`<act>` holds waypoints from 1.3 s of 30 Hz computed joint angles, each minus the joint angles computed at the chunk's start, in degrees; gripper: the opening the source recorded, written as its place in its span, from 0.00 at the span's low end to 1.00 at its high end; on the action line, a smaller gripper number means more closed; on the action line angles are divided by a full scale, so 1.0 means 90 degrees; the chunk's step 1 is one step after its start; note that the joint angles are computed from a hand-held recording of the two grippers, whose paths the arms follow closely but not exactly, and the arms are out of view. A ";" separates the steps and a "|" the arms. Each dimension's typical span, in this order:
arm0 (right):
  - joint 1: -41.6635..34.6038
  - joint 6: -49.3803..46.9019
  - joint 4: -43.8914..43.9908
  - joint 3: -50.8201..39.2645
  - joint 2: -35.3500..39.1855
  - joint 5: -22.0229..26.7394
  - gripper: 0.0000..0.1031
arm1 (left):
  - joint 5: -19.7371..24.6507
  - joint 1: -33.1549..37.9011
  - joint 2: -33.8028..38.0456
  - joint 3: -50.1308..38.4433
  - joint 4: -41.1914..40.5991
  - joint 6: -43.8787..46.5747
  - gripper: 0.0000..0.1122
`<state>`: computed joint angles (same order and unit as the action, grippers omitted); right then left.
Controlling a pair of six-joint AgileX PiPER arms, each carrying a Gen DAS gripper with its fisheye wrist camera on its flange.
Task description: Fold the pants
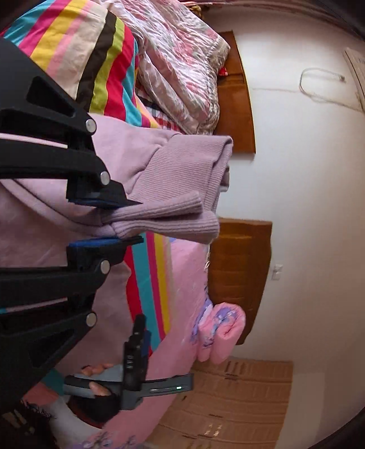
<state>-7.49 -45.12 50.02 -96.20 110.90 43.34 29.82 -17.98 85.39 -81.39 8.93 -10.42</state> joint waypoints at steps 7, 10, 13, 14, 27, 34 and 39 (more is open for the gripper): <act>-0.1137 0.0093 -0.0073 0.0663 -0.0121 0.0138 0.89 | 0.0302 -0.1426 0.1756 0.0367 -0.0200 0.1358 0.33; -0.1111 -0.0471 0.0094 0.1274 -0.0323 0.0442 0.89 | -0.0139 -0.1092 0.1085 0.0946 -0.0550 0.1609 0.60; -0.0978 -0.0982 0.0502 0.2012 -0.0547 0.0960 0.89 | -0.0402 -0.0494 0.0388 0.1460 -0.0179 0.0992 0.73; -0.0920 -0.1099 0.0655 0.2183 -0.0573 0.1180 0.88 | -0.0430 -0.0246 0.0203 0.1634 -0.0067 0.0800 0.76; -0.0007 -0.0364 0.0377 0.2227 -0.0401 0.2223 0.72 | -0.0412 0.1086 -0.0586 0.3037 -0.0014 0.0849 0.76; 0.0635 0.0379 0.0008 0.1367 0.0104 0.2397 0.58 | -0.0677 0.1726 -0.1067 0.3573 -0.0707 0.1407 0.76; 0.0588 0.0546 0.0277 0.1271 0.0348 0.2478 0.24 | -0.0457 0.1833 -0.1514 0.3928 -0.0485 0.1268 0.76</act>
